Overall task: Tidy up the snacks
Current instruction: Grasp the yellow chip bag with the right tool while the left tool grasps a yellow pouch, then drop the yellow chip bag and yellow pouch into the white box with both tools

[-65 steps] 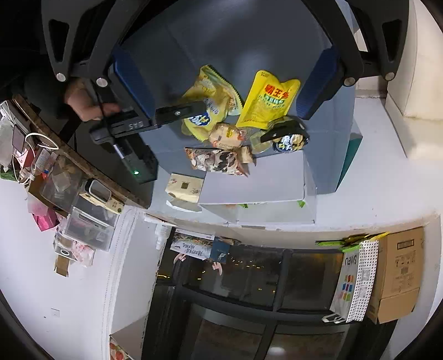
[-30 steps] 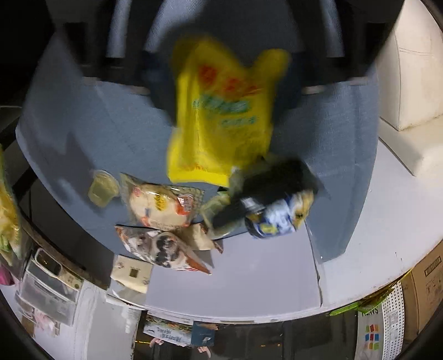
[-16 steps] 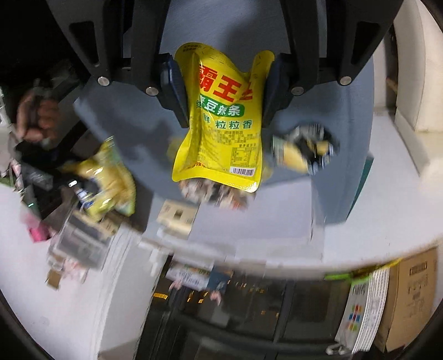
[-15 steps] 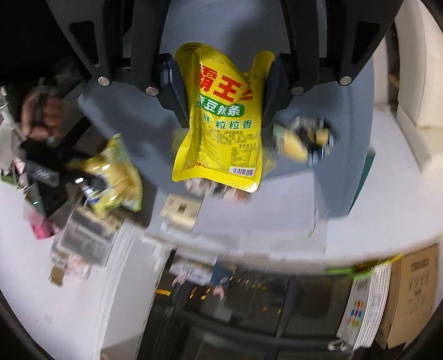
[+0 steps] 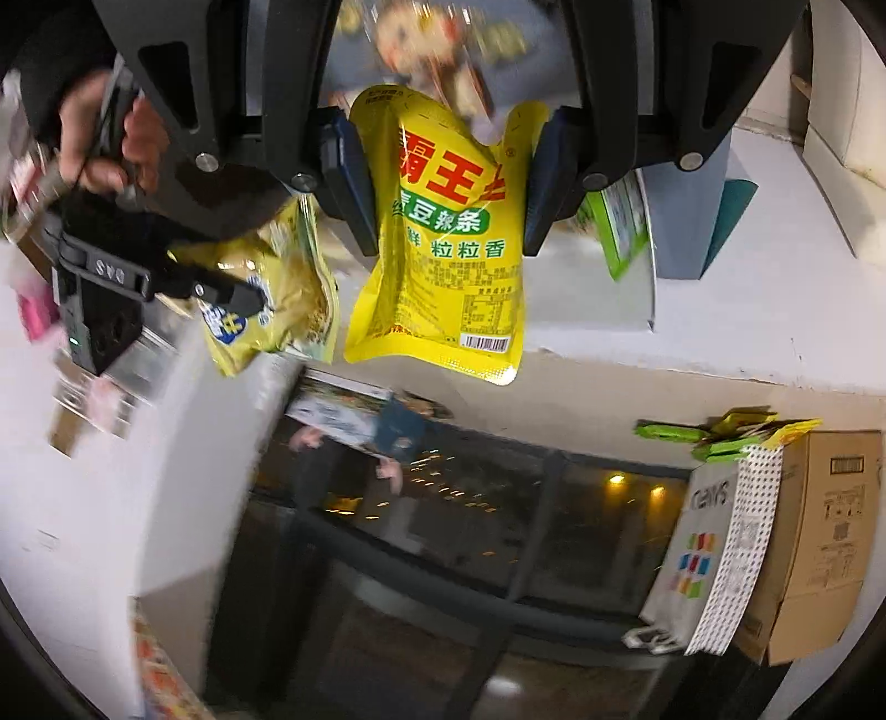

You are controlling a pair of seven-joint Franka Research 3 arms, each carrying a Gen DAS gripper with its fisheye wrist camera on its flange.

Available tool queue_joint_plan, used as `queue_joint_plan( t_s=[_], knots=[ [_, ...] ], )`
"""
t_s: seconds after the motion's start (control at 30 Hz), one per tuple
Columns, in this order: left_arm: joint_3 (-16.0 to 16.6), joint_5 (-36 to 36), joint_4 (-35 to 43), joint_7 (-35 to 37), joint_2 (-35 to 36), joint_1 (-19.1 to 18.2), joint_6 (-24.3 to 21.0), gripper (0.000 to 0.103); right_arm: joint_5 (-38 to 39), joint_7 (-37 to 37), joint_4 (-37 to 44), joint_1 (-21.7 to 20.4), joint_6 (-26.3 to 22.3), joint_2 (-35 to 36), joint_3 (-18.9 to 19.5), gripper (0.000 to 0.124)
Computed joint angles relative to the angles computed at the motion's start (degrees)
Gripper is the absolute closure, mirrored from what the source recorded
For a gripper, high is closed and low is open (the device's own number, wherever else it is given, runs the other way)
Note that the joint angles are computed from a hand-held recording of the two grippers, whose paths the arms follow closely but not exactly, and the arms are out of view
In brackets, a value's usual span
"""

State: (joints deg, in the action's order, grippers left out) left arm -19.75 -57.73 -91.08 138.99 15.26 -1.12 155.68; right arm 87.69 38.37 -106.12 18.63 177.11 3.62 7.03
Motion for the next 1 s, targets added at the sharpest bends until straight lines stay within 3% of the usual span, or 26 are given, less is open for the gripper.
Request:
queue_joint_plan(
  t_s=[0.13, 0.27, 0.37, 0.43, 0.5, 0.53, 0.57, 0.63, 0.7, 0.8, 0.9, 1.0],
  knots=[
    [3.5, 15.3, 13.2, -15.9, 10.5, -4.9, -0.5, 0.049, -30.1, 27.9, 8.2, 0.4, -4.0, 9.3, -4.6, 0.089],
    [6.5, 26.1, 24.7, -27.2, 18.9, -8.1, -3.4, 0.049, -44.4, 41.1, 15.9, 1.2, -9.3, 16.0, -8.6, 0.089],
    [6.6, 30.5, 30.5, -31.2, 23.2, -8.4, -5.3, 0.048, -51.0, 47.0, 20.4, 1.0, -12.7, 19.5, -9.9, 0.089],
    [6.4, 33.2, 34.5, -33.8, 26.0, -8.3, -7.6, 0.035, -52.7, 48.2, 22.7, -0.4, -14.4, 21.1, -9.0, 0.089],
    [5.9, 35.1, 36.6, -36.6, 27.3, -7.8, -9.5, 0.008, -54.9, 50.9, 25.5, -1.4, -16.7, 23.1, -8.6, 0.085],
    [5.1, 35.4, 36.6, -37.3, 27.5, -7.2, -9.4, 0.001, -56.2, 52.5, 26.2, -1.5, -17.2, 23.6, -8.6, 0.077],
    [3.5, 34.8, 34.8, -36.8, 26.6, -6.0, -8.2, 0.000, -57.8, 55.2, 27.4, -1.5, -18.1, 24.4, -9.2, 0.048],
    [1.9, 36.2, 31.6, -35.7, 24.7, -4.7, -7.1, 0.000, -60.9, 59.3, 27.3, -1.0, -16.8, 24.7, -10.1, 0.021],
    [1.5, 38.8, 27.3, -35.5, 21.9, -4.1, -4.5, 0.000, -64.6, 62.8, 24.4, 0.2, -12.5, 23.3, -11.5, 0.021],
    [-2.5, 37.1, 22.1, -32.6, 18.5, -0.7, -2.6, 0.000, -68.5, 65.2, 21.4, 0.1, -10.1, 21.1, -11.4, 0.021],
    [-5.4, 34.0, 14.8, -27.8, 13.3, 2.4, 0.4, 0.000, -72.1, 66.1, 17.8, -0.2, -8.0, 18.0, -10.4, 0.021],
    [-9.8, 25.6, 5.9, -18.9, 6.6, 7.2, 3.3, 0.000, -80.2, 69.4, 11.3, 3.3, -4.4, 12.9, -13.6, 0.021]
  ],
)
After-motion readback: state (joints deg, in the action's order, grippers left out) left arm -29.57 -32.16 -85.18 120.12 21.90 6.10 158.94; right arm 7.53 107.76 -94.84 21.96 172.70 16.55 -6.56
